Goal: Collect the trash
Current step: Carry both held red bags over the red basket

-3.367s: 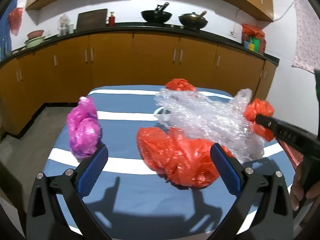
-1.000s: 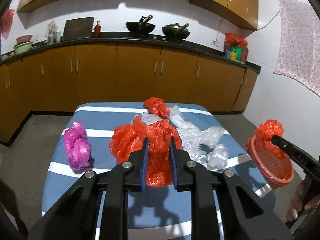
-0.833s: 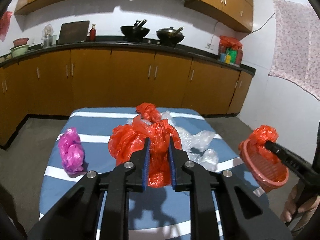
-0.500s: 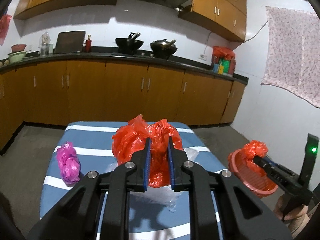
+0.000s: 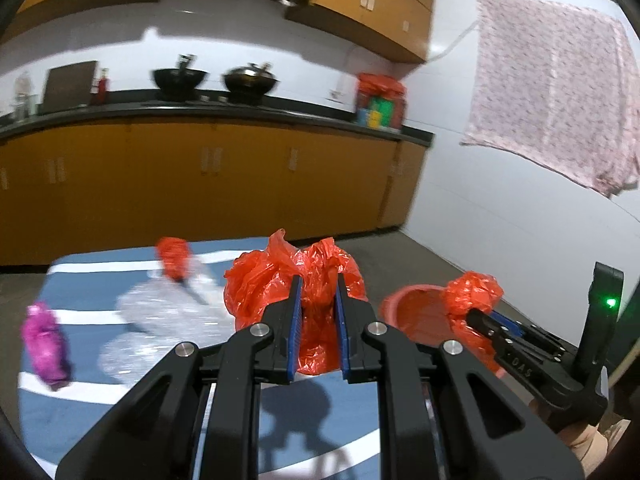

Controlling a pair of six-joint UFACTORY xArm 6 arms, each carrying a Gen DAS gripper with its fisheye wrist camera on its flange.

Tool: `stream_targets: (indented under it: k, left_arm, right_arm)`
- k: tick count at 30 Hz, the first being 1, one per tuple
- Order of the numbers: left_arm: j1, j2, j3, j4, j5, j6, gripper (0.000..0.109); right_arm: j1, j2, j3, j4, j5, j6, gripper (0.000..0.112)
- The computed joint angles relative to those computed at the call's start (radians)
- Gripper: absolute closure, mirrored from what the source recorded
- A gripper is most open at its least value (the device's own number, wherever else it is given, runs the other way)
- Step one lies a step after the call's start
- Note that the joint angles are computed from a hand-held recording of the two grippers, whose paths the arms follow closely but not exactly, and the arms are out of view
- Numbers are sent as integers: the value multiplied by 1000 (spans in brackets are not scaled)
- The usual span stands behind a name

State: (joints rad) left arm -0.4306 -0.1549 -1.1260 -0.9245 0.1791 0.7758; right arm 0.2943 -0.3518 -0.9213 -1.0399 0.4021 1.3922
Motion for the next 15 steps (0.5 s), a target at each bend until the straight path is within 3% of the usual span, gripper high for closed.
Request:
stream_targets:
  k: [8, 15]
  left_arm:
    - [-116, 156, -149, -6, 53, 49, 94]
    - [-170, 276, -261, 57, 99, 21, 94]
  right_arm:
    - [-105, -101, 85, 10, 34, -42, 91]
    - [-216, -127, 132, 49, 0, -89, 91]
